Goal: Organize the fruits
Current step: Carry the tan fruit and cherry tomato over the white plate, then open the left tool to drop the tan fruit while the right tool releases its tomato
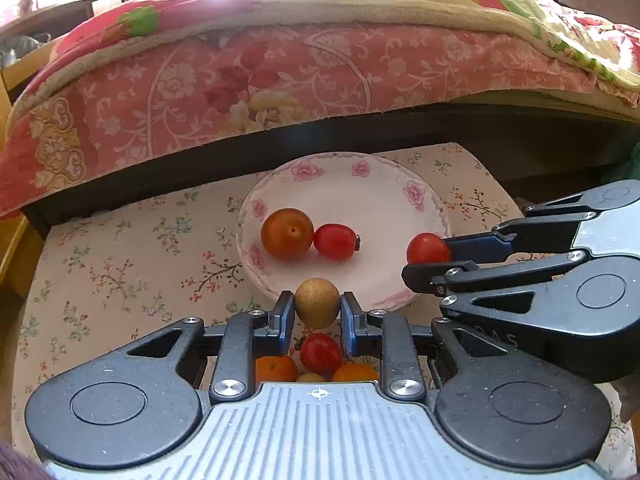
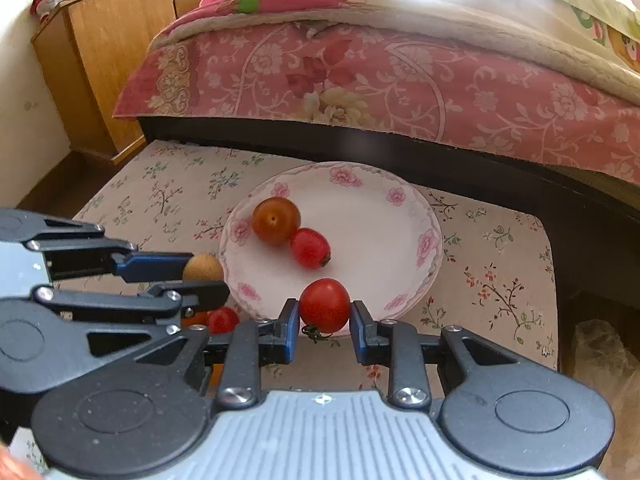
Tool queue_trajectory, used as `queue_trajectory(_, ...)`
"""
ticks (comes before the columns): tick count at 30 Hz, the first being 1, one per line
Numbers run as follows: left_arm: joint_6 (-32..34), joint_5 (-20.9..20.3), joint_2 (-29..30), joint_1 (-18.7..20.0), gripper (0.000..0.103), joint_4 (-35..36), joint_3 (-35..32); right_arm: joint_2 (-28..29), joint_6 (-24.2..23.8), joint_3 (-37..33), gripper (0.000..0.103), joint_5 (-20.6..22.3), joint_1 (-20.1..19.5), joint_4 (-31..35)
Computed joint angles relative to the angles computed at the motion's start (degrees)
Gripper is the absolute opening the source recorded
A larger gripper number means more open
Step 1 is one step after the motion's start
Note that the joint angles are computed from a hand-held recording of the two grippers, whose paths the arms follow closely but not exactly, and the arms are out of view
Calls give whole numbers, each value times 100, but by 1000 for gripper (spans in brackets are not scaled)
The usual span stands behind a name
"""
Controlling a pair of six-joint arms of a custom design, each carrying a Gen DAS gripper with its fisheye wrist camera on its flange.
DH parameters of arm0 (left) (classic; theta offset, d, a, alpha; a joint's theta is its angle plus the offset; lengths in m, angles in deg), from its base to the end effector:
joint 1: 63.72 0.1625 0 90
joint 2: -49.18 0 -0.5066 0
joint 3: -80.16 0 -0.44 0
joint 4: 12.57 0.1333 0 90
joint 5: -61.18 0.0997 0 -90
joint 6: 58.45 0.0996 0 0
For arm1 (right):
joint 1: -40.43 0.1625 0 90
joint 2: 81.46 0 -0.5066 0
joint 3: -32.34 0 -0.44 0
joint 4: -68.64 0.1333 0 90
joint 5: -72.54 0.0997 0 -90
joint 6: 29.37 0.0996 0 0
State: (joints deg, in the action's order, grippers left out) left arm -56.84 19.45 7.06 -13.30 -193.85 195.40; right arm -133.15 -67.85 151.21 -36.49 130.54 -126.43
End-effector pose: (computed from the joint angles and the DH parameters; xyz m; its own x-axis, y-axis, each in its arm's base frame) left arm -0.2343 -0.6093 0.0493 -0.6439 0.2653 -0.7176 0.6238 0.7252 -0.2916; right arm 0.1020 -0.6210 0.1414 -0.7394 -0.3357 0.5836 -0.5897 0.7413 -0.3207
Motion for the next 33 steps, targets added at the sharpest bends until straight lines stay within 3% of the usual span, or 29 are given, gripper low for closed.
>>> queue_trajectory(33, 228, -74, 236, 231, 33, -34, -286, 246, -95, -288, 32, -22, -106, -13)
